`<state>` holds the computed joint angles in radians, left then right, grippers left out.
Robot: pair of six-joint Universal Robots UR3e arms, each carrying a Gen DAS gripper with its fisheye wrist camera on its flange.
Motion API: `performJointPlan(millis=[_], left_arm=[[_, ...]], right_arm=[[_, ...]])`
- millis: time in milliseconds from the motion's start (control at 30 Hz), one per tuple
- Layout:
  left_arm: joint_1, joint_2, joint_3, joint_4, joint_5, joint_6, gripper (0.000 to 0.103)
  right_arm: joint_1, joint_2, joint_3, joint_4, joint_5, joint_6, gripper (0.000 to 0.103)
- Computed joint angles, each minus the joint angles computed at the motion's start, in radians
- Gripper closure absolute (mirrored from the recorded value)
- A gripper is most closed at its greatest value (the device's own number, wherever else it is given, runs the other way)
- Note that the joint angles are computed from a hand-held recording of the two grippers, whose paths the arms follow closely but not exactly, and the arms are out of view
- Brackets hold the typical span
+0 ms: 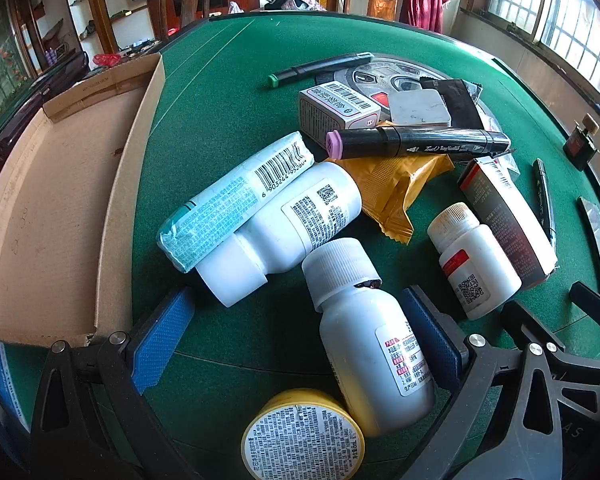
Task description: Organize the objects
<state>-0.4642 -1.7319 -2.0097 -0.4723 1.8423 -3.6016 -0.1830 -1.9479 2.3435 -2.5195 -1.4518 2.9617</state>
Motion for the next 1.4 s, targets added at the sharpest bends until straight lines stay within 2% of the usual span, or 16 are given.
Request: performJointPlan(millis=[633,733,867,967,1033,1100,1167,1267,1400], left_arm=[[0.003,0.004,-0.006,0.004,-0.004,0.008,0.000],[0.039,0.047,-0.047,0.011,-0.063,0.096,0.001],[0.142,0.242,-0.195,0.020,-0.224,0.232,0.001],[0.182,0.360,-0.241,-0.021,-0.254,0.329,0.001],[0.219,0.413,-0.272,-0.027,-0.279,0.348,0.001],[0.272,0.439,-0.300,-0.023,-0.345,0.349,0.005],[0.245,0.401,-0.276,-0.003,-0.307,0.315,0.009],[0.240,0.395,-0.247,-0.045,-0.352,0.337,0.027],[0.242,0.526,-0.293,-0.114,-0.340,0.414,0.028]], right_arm=[[0.005,0.002,-0.004,0.001,-0.004,0.005,0.001],[0.001,-0.004,0.002,0.002,0.000,0.003,0.001],[0.001,-0.005,0.004,0.001,-0.002,0.001,0.001],[0.002,-0.005,0.003,0.001,-0.003,0.002,0.001],[0.002,-0.004,0.003,0.001,-0.003,0.003,0.001],[0.003,-0.004,0.002,0.001,-0.004,0.003,0.001],[0.003,-0.004,0.002,0.001,-0.004,0.003,0.001],[0.003,-0.006,0.004,0.002,-0.004,0.004,0.001],[0.007,-0.002,0.000,0.000,-0.007,0.007,0.001]])
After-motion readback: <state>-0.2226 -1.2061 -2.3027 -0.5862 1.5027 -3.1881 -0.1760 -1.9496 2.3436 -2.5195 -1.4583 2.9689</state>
